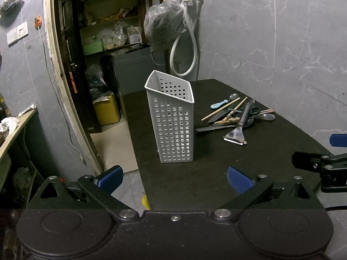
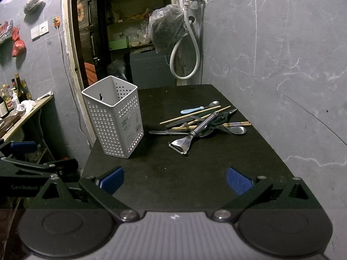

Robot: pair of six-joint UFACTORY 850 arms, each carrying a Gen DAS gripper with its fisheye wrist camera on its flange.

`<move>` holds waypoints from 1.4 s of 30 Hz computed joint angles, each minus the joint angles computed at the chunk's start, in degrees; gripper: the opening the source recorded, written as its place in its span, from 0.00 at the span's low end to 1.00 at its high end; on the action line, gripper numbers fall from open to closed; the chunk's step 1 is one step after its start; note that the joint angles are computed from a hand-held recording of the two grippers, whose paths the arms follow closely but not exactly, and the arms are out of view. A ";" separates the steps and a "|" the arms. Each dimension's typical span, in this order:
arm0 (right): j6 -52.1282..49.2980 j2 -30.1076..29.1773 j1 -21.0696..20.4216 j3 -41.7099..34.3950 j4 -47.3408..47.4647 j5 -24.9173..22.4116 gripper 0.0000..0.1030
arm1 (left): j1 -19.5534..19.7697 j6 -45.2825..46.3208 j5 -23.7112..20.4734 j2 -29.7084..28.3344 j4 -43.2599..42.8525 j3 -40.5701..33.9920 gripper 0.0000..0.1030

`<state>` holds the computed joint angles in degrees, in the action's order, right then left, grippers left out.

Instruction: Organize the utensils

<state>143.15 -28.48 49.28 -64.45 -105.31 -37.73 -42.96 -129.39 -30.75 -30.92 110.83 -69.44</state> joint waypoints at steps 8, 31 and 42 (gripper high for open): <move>-0.08 0.07 0.10 0.02 0.12 -0.05 1.00 | -0.03 0.15 -0.03 -0.04 -0.11 -0.06 0.99; 0.10 -0.16 0.07 -0.15 -0.11 -0.04 1.00 | -0.05 0.36 0.00 -0.03 -0.28 -0.05 0.99; 1.56 0.52 -1.28 1.24 -1.52 1.60 1.00 | 0.24 4.83 2.09 -1.82 -4.36 -2.65 0.99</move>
<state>144.71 -27.95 48.00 -63.21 -106.83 -36.13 -42.72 -124.56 -28.66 -32.74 106.47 -72.09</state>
